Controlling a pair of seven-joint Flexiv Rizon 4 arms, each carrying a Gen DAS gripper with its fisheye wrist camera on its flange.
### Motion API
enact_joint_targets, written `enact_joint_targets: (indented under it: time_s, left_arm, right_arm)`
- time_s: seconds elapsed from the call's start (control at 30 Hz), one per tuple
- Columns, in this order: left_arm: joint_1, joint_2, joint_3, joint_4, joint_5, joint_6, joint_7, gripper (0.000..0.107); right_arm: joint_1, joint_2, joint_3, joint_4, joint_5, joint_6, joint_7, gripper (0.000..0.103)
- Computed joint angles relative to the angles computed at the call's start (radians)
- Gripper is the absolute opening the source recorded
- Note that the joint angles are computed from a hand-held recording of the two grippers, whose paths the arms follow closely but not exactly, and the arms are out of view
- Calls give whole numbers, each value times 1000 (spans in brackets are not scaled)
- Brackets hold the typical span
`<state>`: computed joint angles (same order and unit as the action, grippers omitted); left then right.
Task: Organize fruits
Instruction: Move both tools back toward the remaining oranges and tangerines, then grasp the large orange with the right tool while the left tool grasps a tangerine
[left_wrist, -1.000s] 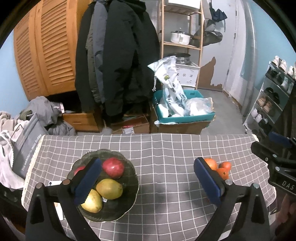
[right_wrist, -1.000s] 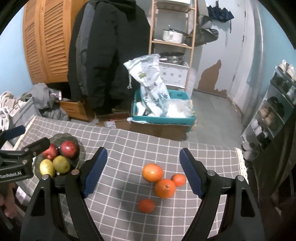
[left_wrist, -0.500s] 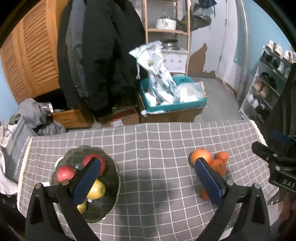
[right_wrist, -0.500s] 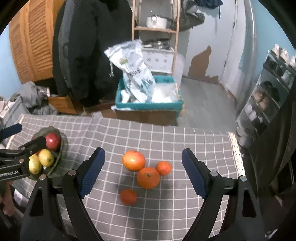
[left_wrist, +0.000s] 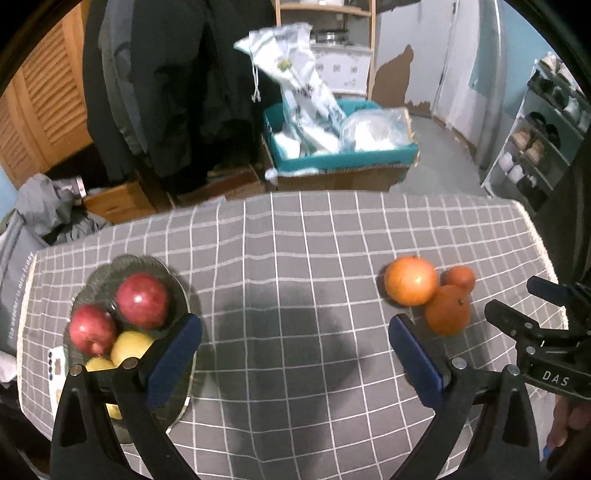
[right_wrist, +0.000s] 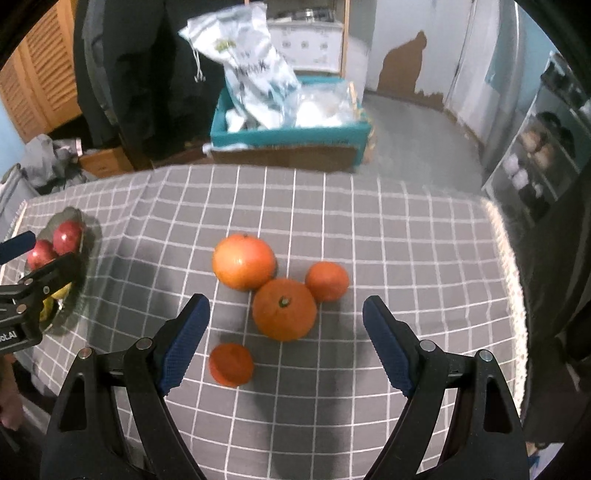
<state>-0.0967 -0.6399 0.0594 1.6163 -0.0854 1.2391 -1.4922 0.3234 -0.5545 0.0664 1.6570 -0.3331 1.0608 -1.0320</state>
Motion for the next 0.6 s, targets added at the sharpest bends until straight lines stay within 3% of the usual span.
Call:
enact_joint_targets:
  time_s: [0.6]
  left_arm:
    - [-9, -121, 11, -99, 22, -106, -26, 102]
  right_arm:
    - [-18, -171, 35, -164, 105, -153, -98, 85]
